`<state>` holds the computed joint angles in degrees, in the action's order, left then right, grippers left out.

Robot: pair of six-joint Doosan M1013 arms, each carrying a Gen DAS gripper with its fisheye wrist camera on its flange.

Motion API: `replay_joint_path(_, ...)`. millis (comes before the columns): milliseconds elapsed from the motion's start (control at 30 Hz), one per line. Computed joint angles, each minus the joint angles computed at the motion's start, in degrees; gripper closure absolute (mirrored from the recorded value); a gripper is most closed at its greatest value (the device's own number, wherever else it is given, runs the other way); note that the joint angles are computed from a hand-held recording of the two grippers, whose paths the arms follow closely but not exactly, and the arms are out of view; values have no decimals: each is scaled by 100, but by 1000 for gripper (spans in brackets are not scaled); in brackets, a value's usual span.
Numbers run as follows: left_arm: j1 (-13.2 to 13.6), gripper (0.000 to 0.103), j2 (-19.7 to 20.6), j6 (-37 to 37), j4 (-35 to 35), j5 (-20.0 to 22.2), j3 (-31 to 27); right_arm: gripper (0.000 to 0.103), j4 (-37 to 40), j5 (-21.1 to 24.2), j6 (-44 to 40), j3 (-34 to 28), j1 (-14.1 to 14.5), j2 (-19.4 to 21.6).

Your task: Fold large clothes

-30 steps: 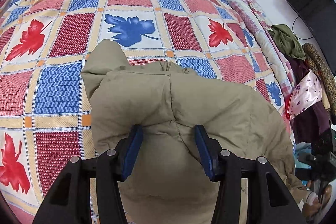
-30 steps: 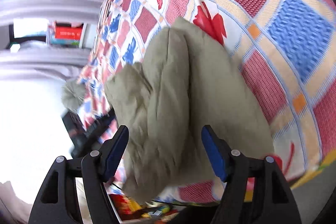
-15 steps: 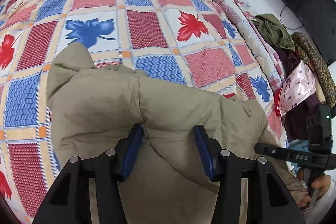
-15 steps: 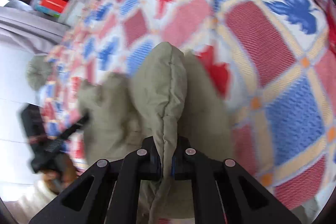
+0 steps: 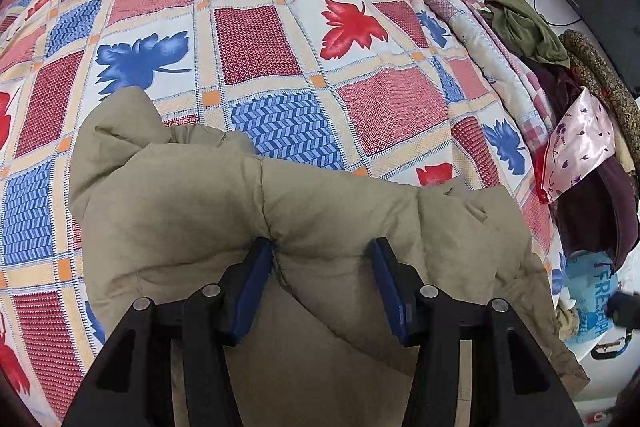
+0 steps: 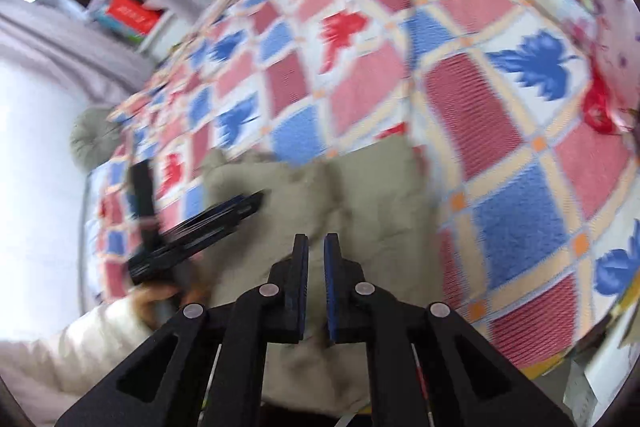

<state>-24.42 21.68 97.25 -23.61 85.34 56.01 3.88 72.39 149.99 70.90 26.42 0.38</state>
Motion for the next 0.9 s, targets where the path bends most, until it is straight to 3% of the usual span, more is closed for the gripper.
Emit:
replay_joint_path(100, -56, 50, 26, -43, 165, 8, -37, 94, 482, 128, -467, -199, 119, 202)
replay_joint_path(267, -107, 44, 65, -5, 247, 31, -69, 95, 413, 1373, -531, -223, 381, 506)
replay_joint_path(367, -150, 44, 66, 88, 275, -26, -32, 99, 367, 1221, -209, 283, 435, 331)
replay_joint_path(567, -203, 44, 109, 147, 366, -27, -50, 101, 50, 374, 36, 1041, 551, 66)
replay_joint_path(900, -46, 44, 90, 159, 494, 688, -428, 96, 191, 765, 345, 648, 539, 236)
